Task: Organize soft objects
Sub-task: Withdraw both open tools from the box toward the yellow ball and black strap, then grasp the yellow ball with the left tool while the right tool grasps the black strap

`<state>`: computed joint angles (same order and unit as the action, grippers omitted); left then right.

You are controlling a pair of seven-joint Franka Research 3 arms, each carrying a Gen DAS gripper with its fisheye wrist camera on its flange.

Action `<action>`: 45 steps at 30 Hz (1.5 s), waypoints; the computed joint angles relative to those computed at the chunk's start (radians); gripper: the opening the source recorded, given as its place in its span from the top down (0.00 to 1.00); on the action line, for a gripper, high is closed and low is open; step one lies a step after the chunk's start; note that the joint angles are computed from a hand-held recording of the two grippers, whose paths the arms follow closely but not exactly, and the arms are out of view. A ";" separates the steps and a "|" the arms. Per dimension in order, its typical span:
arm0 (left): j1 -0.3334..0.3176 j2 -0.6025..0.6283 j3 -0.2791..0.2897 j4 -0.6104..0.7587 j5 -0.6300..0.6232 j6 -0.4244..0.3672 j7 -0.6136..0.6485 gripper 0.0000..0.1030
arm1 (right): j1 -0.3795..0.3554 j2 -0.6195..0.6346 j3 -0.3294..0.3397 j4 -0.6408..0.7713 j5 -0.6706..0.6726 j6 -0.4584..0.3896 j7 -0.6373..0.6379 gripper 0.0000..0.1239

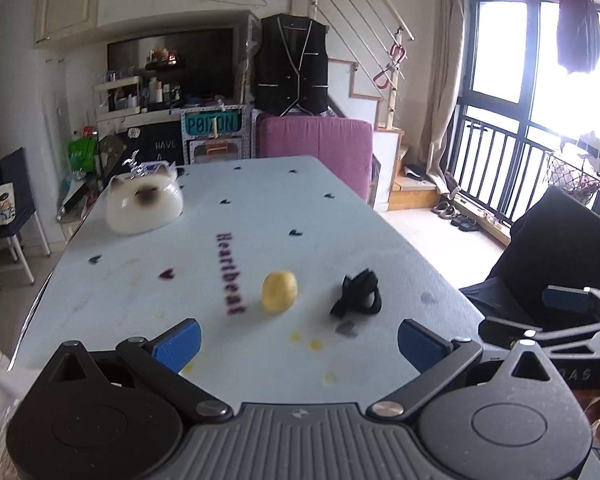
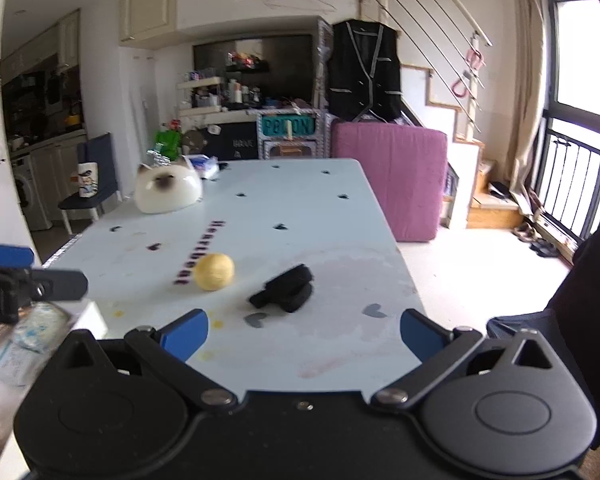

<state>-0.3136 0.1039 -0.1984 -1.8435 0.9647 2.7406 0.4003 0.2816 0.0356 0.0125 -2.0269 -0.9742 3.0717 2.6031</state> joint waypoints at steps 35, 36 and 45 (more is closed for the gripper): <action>-0.047 0.511 0.203 0.440 -0.295 0.208 0.188 0.18 | -0.228 0.810 0.439 0.866 0.753 -0.243 -1.339 0.32; -0.044 0.515 0.200 0.444 -0.306 0.209 0.200 0.19 | -0.232 0.819 0.448 0.876 0.776 -0.251 -1.356 0.38; -0.042 0.553 0.185 0.486 -0.384 0.196 0.273 0.34 | -0.214 0.769 0.404 0.803 0.907 -0.199 -1.408 0.59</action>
<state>-0.3557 0.6573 -0.0130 -1.3578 0.5807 2.9364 0.6734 0.0672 0.8045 0.4162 -1.2240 -0.0667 2.8729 1.1956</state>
